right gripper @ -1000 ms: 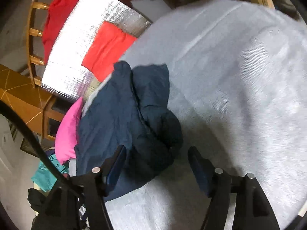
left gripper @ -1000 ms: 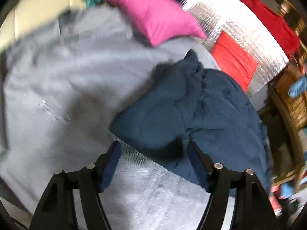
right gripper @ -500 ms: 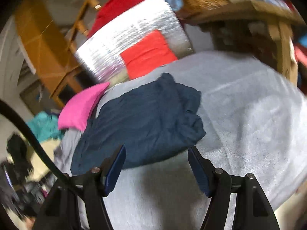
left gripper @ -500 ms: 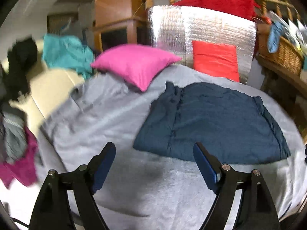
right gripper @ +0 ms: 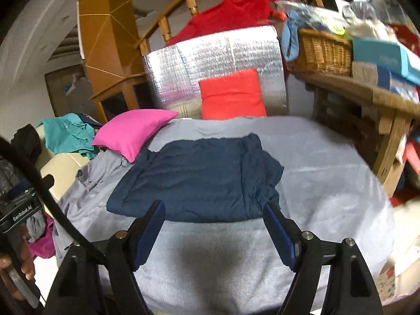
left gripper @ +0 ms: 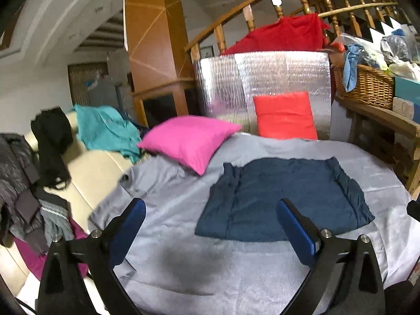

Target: Fold large clothes

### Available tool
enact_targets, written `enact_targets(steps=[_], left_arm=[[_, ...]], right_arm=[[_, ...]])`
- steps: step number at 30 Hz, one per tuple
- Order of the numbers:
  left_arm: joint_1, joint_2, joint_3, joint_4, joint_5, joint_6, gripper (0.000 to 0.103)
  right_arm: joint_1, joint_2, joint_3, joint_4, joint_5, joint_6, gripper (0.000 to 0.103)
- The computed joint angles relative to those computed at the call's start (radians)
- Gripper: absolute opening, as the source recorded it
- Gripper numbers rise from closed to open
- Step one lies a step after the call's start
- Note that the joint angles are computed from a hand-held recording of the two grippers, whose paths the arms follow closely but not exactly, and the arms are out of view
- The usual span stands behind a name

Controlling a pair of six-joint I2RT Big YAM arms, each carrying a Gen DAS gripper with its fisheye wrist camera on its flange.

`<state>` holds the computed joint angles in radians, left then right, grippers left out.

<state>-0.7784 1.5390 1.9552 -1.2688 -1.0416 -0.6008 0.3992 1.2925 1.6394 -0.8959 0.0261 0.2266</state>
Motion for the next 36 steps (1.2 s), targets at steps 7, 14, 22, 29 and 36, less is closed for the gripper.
enact_targets(steps=[7,14,22,29,36], left_arm=[[-0.052,0.006,0.063,-0.043,-0.04,0.003,0.1],[-0.102,0.025,0.137,-0.118,-0.103,-0.027,0.1],[-0.138,0.045,0.199,-0.196,-0.153,-0.07,0.101],[-0.152,0.056,0.236,-0.244,-0.189,-0.101,0.101],[-0.164,0.058,0.253,-0.275,-0.215,-0.122,0.102]], right_arm=[[0.023,-0.059,0.021,-0.023,0.05,-0.025,0.087],[0.039,-0.106,0.037,-0.029,0.074,-0.014,0.091],[0.052,-0.123,0.047,-0.029,0.072,0.0,0.091],[0.08,-0.126,0.056,-0.036,0.091,0.003,0.091],[0.097,-0.129,0.06,-0.044,0.088,0.008,0.091]])
